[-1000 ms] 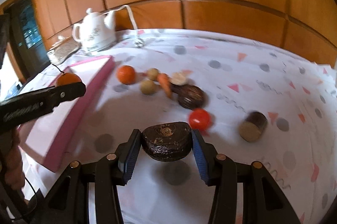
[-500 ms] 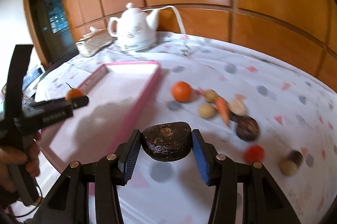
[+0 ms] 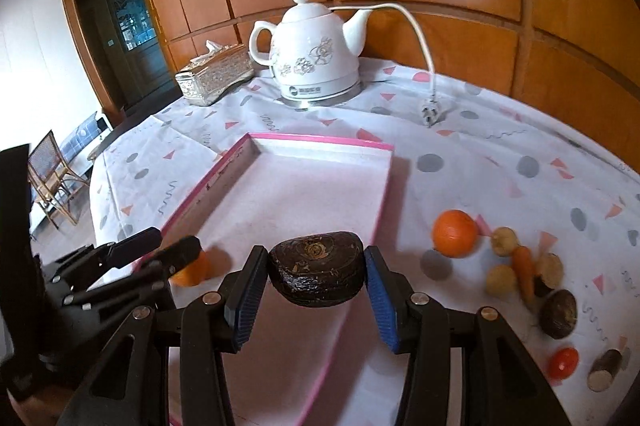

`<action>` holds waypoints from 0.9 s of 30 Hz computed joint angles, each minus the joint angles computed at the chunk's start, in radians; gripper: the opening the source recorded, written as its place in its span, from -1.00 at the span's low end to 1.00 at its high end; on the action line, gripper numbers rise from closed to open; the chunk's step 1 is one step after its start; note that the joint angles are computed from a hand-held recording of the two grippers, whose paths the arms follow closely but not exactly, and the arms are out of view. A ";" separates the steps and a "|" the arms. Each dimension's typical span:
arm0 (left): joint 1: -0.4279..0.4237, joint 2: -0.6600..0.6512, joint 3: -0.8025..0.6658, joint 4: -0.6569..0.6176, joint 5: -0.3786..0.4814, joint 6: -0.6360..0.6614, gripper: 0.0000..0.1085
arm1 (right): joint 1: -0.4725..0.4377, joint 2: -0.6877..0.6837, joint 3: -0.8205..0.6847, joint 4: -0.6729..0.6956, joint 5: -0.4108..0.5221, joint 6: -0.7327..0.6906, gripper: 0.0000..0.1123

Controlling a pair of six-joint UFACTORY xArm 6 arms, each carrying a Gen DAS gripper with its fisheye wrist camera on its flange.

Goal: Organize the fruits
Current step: 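Carry the orange into the pink tray and open the left gripper while the right gripper lifts the dark fruit, then lower the dark round fruit into the pink tray and open the right gripper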

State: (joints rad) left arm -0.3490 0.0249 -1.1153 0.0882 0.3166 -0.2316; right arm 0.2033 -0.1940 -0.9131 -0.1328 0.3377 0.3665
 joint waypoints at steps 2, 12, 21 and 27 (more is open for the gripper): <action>0.001 -0.007 0.003 -0.002 -0.008 -0.001 0.00 | 0.003 0.016 -0.020 0.001 0.013 0.018 -0.11; -0.001 -0.052 0.034 0.040 -0.037 -0.033 0.13 | 0.006 -0.007 0.000 -0.070 -0.009 0.109 -0.10; -0.014 -0.096 0.069 0.056 -0.051 -0.039 0.18 | -0.024 -0.106 0.097 -0.179 -0.016 0.244 -0.10; -0.042 -0.114 0.088 0.031 -0.061 0.001 0.18 | -0.062 -0.199 0.175 -0.315 -0.004 0.394 -0.10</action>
